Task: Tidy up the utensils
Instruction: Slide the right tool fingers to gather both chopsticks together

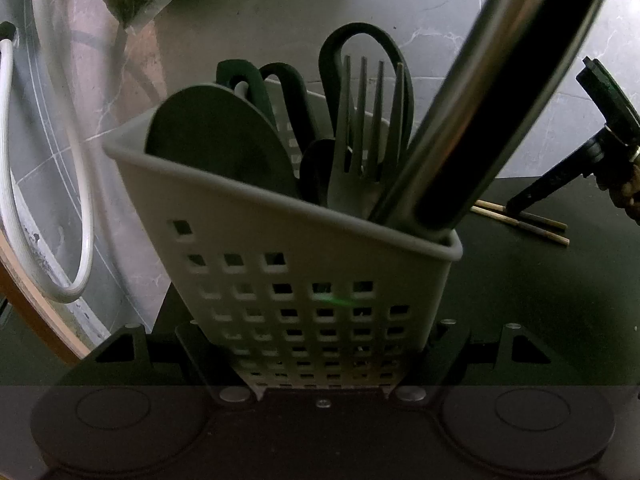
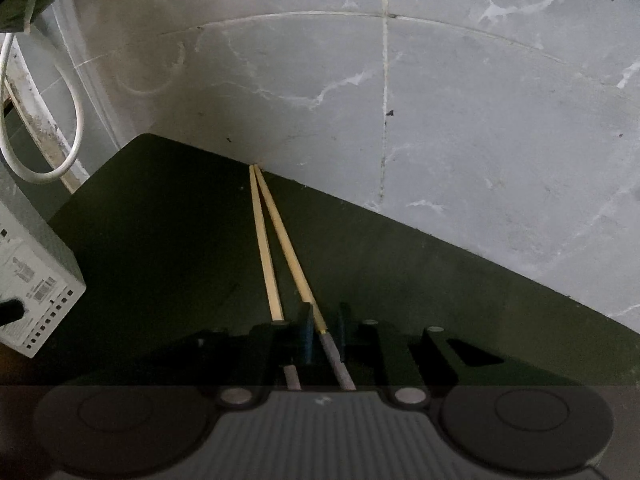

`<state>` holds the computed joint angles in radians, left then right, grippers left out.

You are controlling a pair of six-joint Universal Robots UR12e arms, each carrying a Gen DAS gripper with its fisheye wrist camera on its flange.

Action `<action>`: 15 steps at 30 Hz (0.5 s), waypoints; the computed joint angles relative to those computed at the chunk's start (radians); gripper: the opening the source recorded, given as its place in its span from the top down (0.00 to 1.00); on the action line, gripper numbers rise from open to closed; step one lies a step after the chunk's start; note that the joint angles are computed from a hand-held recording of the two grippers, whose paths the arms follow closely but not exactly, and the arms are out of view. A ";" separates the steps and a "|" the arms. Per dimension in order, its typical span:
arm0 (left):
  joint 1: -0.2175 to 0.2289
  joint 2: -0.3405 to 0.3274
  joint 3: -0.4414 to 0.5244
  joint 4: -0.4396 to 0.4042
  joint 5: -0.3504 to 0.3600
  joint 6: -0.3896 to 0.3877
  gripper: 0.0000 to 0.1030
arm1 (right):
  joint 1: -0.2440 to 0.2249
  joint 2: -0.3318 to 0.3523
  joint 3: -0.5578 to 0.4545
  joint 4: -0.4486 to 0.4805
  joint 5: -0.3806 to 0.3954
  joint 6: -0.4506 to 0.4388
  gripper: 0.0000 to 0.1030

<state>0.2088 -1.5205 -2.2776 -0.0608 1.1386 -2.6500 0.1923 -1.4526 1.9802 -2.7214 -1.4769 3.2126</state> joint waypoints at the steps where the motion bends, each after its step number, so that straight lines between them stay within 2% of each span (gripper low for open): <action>1: 0.000 0.000 0.000 0.000 0.000 0.000 0.23 | -0.006 0.001 0.000 -0.005 0.022 0.010 0.52; 2: -0.001 -0.001 0.001 0.001 0.001 0.000 0.23 | -0.013 0.003 0.000 -0.013 0.052 0.018 0.47; 4: 0.000 -0.001 0.002 -0.002 -0.001 0.002 0.23 | -0.017 0.013 -0.014 -0.001 0.078 0.018 0.47; 9: 0.000 -0.001 0.002 -0.001 0.000 0.000 0.23 | 0.004 0.047 -0.075 0.071 0.065 -0.053 0.47; 12: 0.001 -0.002 0.002 0.003 -0.003 -0.003 0.23 | 0.024 0.062 -0.111 0.120 0.019 -0.090 0.57; 15: 0.001 -0.005 0.002 0.014 -0.007 -0.005 0.23 | 0.034 0.062 -0.136 0.187 -0.009 -0.129 0.79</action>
